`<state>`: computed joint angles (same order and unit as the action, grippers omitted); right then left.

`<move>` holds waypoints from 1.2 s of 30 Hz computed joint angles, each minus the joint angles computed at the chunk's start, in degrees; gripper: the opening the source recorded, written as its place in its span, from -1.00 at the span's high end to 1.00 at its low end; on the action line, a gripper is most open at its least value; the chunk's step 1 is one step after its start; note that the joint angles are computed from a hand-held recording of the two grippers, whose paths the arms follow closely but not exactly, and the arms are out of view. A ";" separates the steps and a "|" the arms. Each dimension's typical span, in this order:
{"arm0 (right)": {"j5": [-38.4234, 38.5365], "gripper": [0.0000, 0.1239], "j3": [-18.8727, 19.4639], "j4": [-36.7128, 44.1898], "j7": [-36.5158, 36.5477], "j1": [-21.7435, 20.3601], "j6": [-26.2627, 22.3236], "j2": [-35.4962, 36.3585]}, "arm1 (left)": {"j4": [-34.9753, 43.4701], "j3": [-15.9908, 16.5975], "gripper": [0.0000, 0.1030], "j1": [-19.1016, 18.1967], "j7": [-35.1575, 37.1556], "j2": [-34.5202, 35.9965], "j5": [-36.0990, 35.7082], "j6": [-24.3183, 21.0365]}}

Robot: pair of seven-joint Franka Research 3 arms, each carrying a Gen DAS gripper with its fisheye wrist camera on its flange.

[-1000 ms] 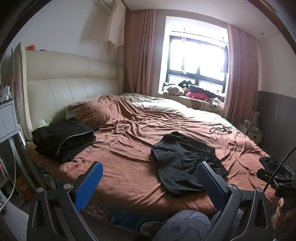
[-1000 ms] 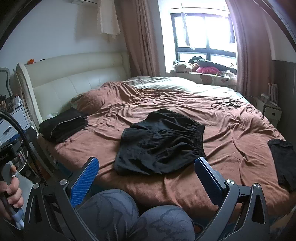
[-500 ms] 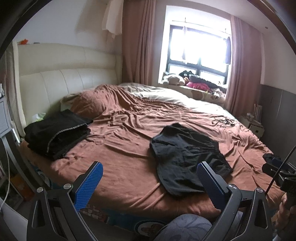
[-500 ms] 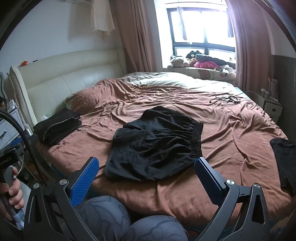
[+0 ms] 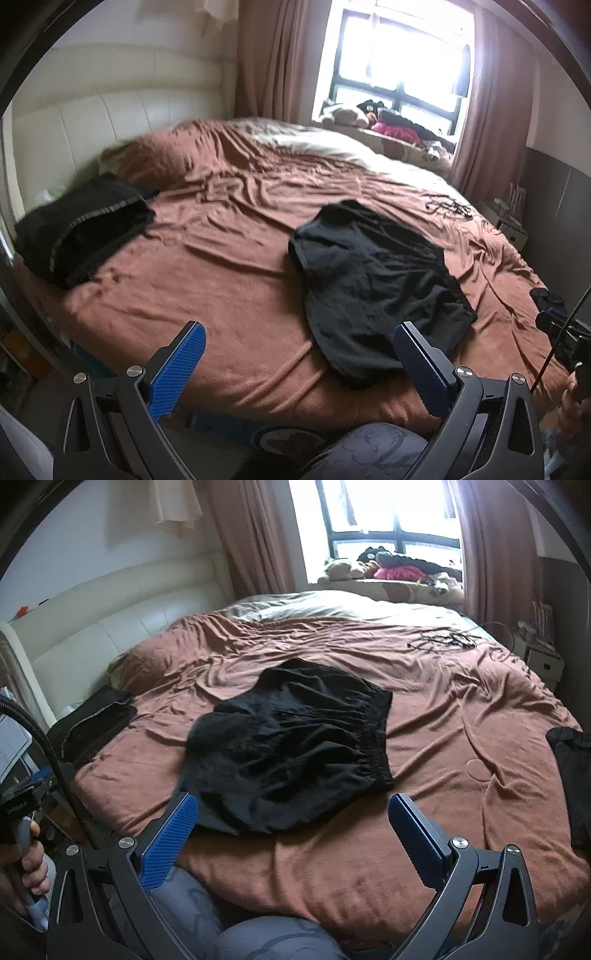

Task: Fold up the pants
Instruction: 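Move both grippers down toward the black pants on the bed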

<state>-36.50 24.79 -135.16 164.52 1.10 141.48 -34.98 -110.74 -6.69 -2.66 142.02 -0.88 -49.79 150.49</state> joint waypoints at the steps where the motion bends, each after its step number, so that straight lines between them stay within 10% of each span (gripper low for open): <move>1: 0.23 -0.66 -0.82 -0.14 -0.46 0.07 0.57 0.17 | 0.54 -0.01 -0.99 0.03 -0.98 0.69 1.03 -0.73; 10: 4.99 -0.66 -5.69 -2.45 -6.02 0.37 5.14 1.19 | 5.06 -1.66 -0.97 2.01 -5.04 6.09 6.01 -6.56; 22: 16.21 -0.64 -10.50 -7.74 -17.53 -1.27 17.03 2.63 | 14.75 -4.83 -0.38 5.88 -12.99 15.18 8.85 -21.34; 36: 33.34 -0.36 -16.59 -9.00 -33.74 0.47 24.20 9.32 | 23.07 -7.94 -0.36 7.26 -19.90 23.46 9.39 -34.55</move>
<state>-3.16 8.20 -144.16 130.78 1.57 165.69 -25.66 -87.67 -14.62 4.60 122.12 22.58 -40.41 115.94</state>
